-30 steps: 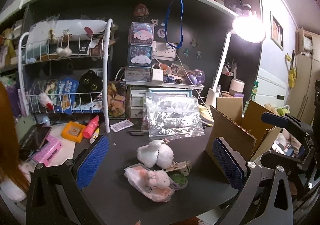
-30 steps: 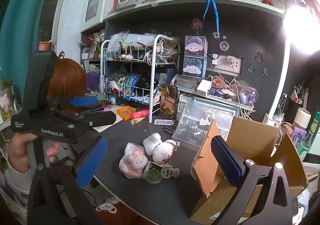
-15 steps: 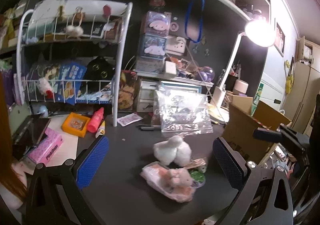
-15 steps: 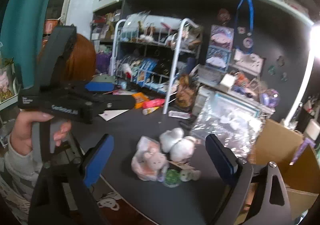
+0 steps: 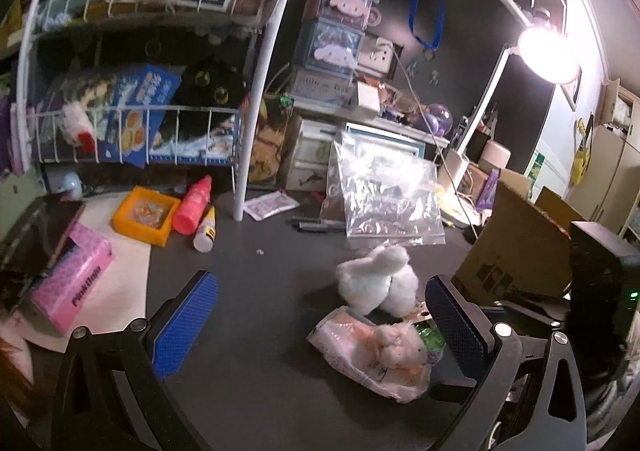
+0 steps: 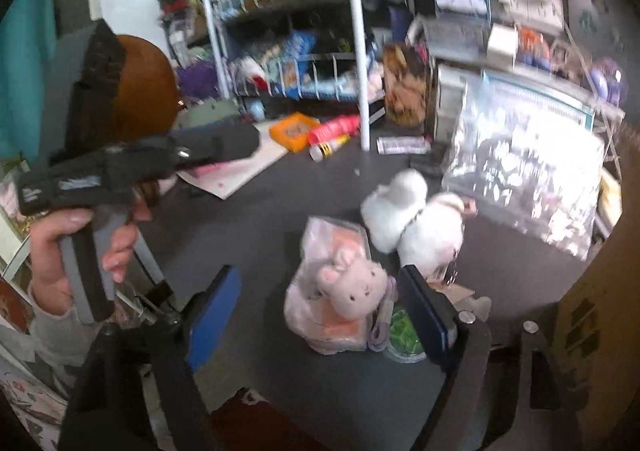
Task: Organize objects
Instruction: 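Move the right gripper toward the pink pig plush on the desk, then close the right gripper on the pink pig plush and lift it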
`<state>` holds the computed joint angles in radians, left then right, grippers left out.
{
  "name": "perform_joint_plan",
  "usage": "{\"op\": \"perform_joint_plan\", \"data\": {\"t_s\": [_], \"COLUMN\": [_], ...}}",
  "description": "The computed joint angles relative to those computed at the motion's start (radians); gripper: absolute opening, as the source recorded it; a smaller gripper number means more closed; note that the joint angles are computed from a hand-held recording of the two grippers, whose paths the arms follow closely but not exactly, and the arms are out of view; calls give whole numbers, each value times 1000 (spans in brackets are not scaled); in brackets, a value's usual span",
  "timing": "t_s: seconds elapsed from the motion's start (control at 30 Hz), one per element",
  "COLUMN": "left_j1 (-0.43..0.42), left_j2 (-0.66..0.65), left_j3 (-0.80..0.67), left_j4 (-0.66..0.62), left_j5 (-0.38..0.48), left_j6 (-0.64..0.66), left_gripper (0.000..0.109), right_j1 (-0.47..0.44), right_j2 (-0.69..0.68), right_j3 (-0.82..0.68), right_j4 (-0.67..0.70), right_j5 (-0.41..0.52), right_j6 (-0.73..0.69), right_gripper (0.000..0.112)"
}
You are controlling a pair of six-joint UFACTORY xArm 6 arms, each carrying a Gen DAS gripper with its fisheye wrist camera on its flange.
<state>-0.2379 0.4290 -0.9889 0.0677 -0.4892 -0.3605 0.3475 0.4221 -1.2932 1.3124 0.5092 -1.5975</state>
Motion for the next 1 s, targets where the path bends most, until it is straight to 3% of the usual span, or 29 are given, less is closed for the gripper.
{"op": "perform_joint_plan", "data": {"t_s": [0.23,0.43,0.5,0.63,0.83,1.0], "left_j1": [40,53,55,52,42,55], "left_j2": [59,79,80,77,54,30], "left_j3": [-61,-87,-89,-85,-63,-46], "left_j4": [146,204,217,221,228,388], "left_j5": [36,57,59,66,62,8], "left_j6": [-131,-185,-195,-198,-195,-314], "left_gripper": [103,103,103,103,103,103], "right_j1": [-1,1,7,9,16,15], "right_j2": [113,153,158,156,125,75], "right_j3": [-103,-146,-147,-148,-111,-68], "right_j4": [-173,-240,-252,-247,-187,-96], "right_j5": [-18,-9,-27,-42,-68,-56], "right_j6": [181,233,236,226,157,56], "right_gripper": [67,62,51,42,40,40]}}
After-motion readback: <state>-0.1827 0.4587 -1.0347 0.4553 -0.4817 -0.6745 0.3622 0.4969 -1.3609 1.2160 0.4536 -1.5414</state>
